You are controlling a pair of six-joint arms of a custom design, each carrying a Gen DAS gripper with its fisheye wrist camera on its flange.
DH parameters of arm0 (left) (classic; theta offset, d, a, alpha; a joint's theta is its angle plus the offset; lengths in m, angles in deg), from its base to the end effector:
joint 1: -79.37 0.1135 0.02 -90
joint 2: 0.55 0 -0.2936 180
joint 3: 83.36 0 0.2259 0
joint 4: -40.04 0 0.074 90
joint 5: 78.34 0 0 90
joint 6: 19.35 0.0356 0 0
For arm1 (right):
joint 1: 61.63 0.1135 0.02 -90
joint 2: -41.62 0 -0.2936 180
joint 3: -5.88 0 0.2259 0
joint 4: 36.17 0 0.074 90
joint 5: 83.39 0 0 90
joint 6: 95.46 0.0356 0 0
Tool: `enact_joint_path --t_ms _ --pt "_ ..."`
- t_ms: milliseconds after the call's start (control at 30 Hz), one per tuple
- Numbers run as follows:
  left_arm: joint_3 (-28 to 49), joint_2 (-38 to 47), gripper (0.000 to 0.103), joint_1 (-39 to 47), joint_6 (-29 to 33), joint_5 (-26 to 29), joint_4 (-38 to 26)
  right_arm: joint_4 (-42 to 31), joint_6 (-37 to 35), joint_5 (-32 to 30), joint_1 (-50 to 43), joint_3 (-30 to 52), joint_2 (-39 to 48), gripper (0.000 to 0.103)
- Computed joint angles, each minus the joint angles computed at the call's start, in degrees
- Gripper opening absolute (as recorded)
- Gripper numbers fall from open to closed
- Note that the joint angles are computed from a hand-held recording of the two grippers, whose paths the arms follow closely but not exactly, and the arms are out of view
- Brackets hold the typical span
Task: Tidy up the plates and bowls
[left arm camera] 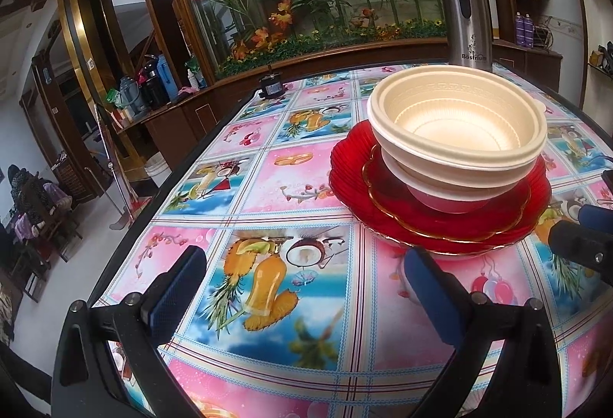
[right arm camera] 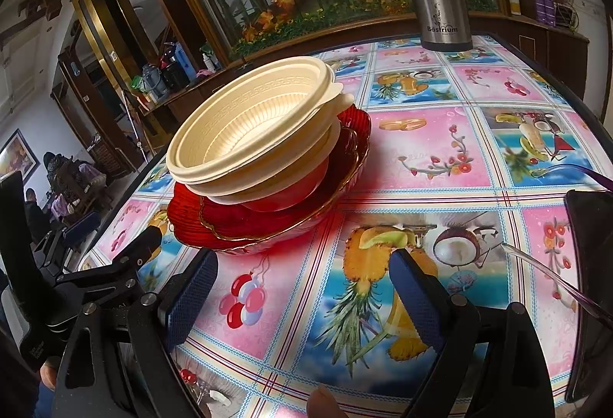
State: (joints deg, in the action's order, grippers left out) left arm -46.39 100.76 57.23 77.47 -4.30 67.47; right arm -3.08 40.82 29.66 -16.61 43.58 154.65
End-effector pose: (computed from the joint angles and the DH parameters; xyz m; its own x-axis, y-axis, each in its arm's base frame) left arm 0.2463 -0.0896 0.1328 -0.5335 0.3403 -0.7743 0.2236 0.9397 0.2589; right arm 0.2015 0.1819 0.0934 -0.6507 0.2896 -0.7019 0.0352 0.9349 0.3532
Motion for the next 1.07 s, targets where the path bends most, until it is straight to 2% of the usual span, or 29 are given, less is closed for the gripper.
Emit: enact_joint_path --t_ms 633,933,1033,1067 --pt "-0.2 0.8 0.103 0.4 0.2 0.4 0.3 0.4 0.1 -0.4 -0.1 -0.2 0.0 0.094" --pt "1.4 -0.9 0.103 1.3 0.8 3.4 -4.6 0.6 0.5 -0.4 0.0 -0.4 0.2 0.094" --pt "-1.5 -1.9 0.103 1.0 0.7 1.7 0.3 0.4 0.5 -0.3 0.0 -0.3 0.1 0.094" --pt "-1.6 -2.3 0.103 1.4 0.8 3.2 -0.2 0.6 0.5 -0.5 -0.2 -0.4 0.1 0.094"
